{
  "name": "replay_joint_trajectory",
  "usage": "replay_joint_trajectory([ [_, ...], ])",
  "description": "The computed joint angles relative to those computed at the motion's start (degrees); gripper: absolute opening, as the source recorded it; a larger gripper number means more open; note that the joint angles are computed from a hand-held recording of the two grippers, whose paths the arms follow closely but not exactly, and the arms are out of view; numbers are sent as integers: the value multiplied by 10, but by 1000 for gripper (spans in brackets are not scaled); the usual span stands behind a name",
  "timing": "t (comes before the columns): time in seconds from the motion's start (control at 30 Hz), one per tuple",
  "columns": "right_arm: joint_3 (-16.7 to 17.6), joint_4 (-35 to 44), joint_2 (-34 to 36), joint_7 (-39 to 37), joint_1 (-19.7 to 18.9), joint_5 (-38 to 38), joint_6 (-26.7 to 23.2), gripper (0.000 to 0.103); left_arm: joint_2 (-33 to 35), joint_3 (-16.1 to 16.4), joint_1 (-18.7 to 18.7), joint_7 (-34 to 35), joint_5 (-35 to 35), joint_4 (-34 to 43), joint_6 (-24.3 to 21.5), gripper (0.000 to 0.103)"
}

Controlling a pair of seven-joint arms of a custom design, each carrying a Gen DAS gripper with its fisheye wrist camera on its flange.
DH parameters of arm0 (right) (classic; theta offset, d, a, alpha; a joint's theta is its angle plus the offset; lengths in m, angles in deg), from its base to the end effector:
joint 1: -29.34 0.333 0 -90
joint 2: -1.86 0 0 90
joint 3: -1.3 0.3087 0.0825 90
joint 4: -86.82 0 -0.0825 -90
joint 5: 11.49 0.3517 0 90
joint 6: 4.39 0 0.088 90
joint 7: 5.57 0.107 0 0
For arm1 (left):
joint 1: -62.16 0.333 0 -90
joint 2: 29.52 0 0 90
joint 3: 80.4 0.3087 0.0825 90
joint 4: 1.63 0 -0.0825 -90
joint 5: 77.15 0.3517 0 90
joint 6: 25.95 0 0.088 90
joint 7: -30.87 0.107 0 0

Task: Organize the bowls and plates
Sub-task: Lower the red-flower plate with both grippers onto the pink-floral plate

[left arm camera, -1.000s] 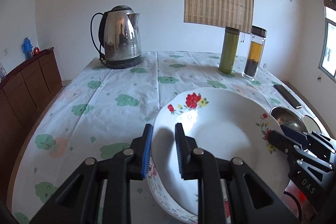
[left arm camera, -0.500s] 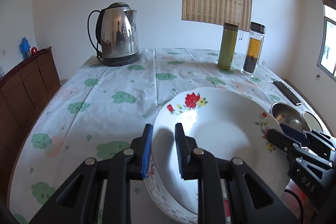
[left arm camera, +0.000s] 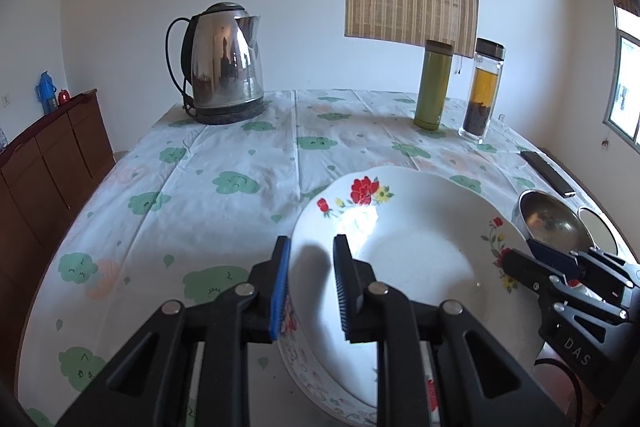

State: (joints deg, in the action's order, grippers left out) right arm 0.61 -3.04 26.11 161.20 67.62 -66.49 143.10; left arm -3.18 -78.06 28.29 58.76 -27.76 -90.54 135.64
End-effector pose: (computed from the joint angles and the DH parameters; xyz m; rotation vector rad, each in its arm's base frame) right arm 0.5345 0.4305 0.4647 -1.6737 1.6710 -0.7611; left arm 0.5696 -0.4001 0.4713 -1.5213 1.8517 -0.9802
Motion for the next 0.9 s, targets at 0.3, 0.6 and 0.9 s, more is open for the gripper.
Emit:
replay_joint_trajectory([
  [0.3, 2, 4, 5, -14, -1, 14, -6, 26, 1, 2, -2, 6, 0, -6, -5, 18],
  [0.6, 3, 18, 19, -44, 1, 35, -7, 26, -1, -6, 6, 15, -10, -14, -15, 18],
  [0.9, -1, 24, 27, -56, 8, 42, -9, 26, -1, -9, 11, 22, -20, -18, -17, 18],
])
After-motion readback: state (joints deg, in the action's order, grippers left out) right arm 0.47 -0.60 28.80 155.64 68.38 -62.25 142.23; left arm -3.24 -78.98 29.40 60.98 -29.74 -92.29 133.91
